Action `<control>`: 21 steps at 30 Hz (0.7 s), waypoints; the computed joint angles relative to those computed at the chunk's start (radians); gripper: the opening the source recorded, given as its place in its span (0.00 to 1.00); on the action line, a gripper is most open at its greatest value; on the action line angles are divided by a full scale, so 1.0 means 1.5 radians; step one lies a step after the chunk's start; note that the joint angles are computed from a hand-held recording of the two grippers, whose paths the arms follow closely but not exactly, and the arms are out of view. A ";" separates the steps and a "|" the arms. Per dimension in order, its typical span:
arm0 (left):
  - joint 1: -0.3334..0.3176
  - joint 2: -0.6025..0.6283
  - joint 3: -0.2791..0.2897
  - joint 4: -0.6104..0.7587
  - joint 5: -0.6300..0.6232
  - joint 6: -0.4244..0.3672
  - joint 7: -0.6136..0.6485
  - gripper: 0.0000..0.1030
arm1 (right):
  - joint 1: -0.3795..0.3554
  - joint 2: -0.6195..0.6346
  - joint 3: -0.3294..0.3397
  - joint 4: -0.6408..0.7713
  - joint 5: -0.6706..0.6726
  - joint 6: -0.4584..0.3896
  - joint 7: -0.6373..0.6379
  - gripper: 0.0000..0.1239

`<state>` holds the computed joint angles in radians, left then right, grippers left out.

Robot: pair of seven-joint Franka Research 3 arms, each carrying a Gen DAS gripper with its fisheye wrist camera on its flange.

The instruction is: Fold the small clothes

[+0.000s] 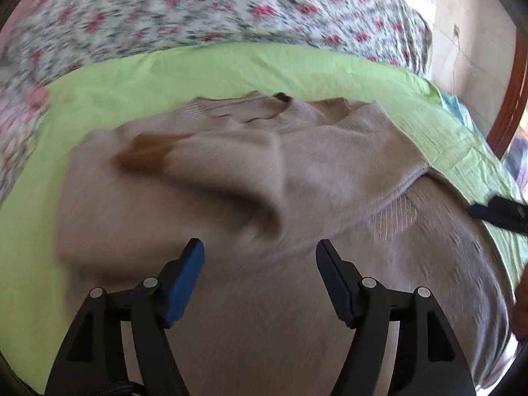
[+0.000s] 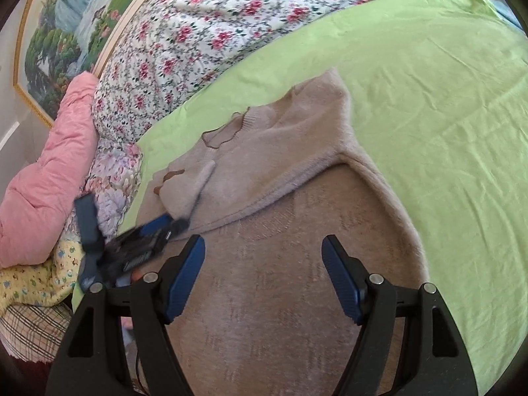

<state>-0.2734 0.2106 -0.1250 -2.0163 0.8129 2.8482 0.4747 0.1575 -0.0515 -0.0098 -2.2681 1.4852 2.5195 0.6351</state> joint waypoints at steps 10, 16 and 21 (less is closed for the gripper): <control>0.103 -0.080 0.023 -0.103 0.058 -0.080 -0.204 0.69 | 0.075 0.114 0.072 0.198 -0.134 0.087 0.016 0.60; 0.096 -0.044 0.031 -0.077 0.127 -0.112 -0.299 0.72 | 0.166 0.243 0.086 0.346 -0.466 0.209 0.168 0.60; 0.111 -0.051 0.041 -0.102 0.212 -0.043 -0.398 0.72 | 0.312 0.363 -0.068 0.452 -0.810 0.227 0.423 0.50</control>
